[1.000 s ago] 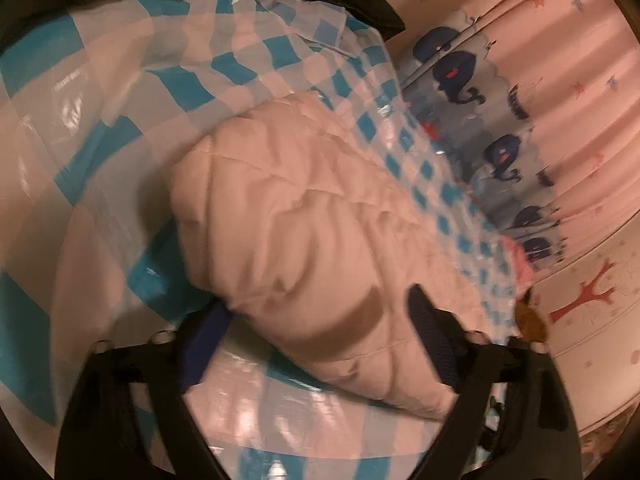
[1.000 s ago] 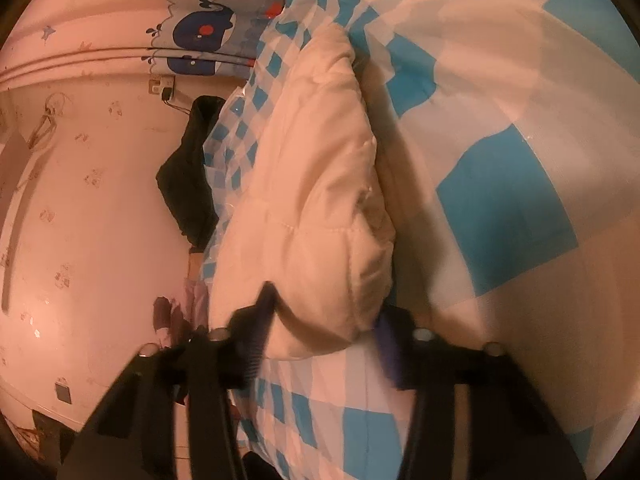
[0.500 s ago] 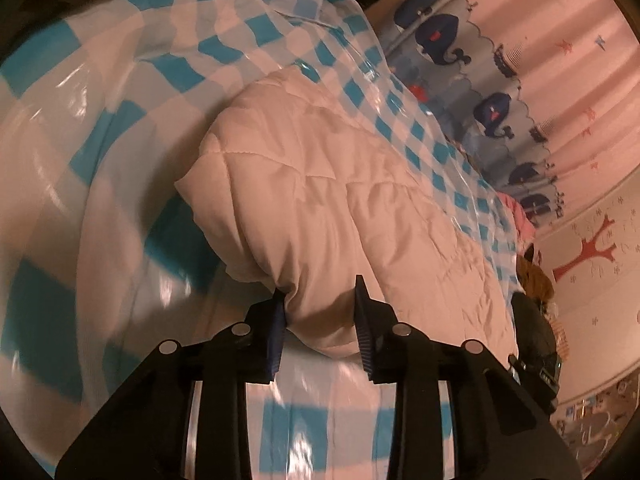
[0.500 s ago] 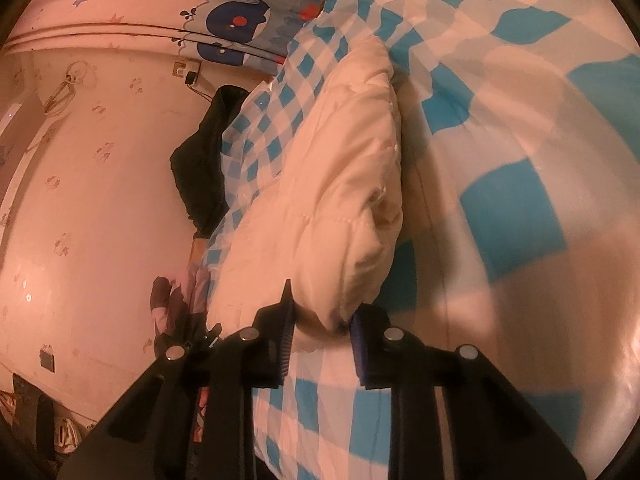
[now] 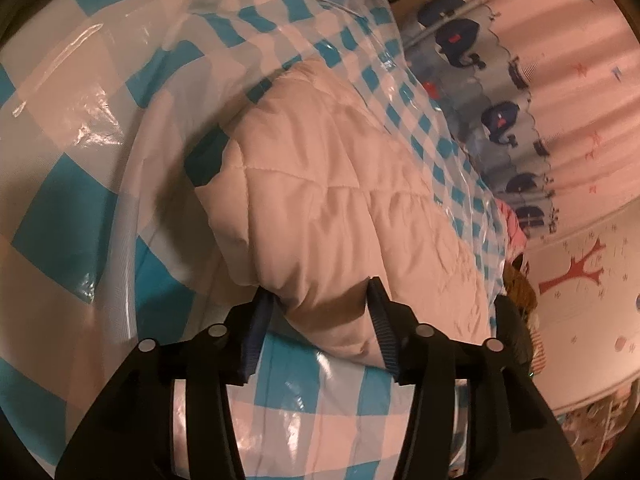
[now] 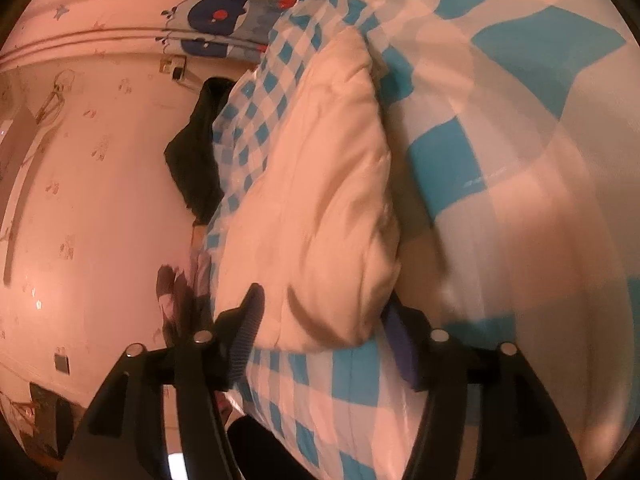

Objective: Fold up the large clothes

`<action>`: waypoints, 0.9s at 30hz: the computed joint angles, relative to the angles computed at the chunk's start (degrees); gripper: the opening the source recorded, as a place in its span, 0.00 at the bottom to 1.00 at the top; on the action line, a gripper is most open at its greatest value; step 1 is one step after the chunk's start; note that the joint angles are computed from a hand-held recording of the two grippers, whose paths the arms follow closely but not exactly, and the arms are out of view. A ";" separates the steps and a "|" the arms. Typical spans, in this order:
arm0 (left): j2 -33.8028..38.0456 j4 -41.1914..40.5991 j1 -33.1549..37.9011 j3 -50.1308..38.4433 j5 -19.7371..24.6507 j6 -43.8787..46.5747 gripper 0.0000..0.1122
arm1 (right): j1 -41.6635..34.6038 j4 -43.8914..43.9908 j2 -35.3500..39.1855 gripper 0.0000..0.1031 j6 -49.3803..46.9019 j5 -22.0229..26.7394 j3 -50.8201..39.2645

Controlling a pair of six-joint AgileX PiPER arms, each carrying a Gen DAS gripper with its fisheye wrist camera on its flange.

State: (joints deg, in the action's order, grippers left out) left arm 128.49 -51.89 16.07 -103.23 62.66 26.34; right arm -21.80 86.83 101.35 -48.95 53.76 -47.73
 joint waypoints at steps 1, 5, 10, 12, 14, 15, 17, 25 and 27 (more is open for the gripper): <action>0.48 0.05 -0.25 -0.70 -0.39 -1.05 0.43 | 0.03 0.60 0.92 0.57 0.04 -0.10 -0.53; 2.29 0.74 -1.24 -2.76 -2.15 -5.66 0.51 | 1.69 1.99 4.64 0.56 -0.96 0.53 -3.10; 1.32 5.94 -4.42 -3.54 -4.33 -5.18 0.40 | 4.15 1.41 3.28 0.31 -2.63 -2.52 -3.76; -0.21 7.89 -5.09 -2.84 -3.99 -3.70 0.30 | 4.23 1.18 1.53 0.29 -3.34 -2.69 -3.11; -1.35 7.52 -4.47 -2.40 -1.68 -1.86 0.26 | 3.92 0.92 -0.15 0.28 -3.65 -2.18 -2.39; -1.98 7.07 -4.06 -2.02 -0.35 -0.96 0.25 | 3.55 0.78 -0.92 0.28 -3.82 -1.63 -1.90; -4.05 7.14 -3.72 0.04 0.76 0.82 0.25 | 2.31 -0.03 -3.06 0.28 -4.25 -0.02 -0.31; -6.84 8.13 2.42 7.27 0.84 -0.62 0.59 | -2.51 -3.73 -4.31 0.34 -5.97 5.09 4.46; -5.12 6.91 4.09 6.00 1.62 -1.02 0.59 | -2.38 -2.99 -3.45 0.38 -6.23 5.59 4.01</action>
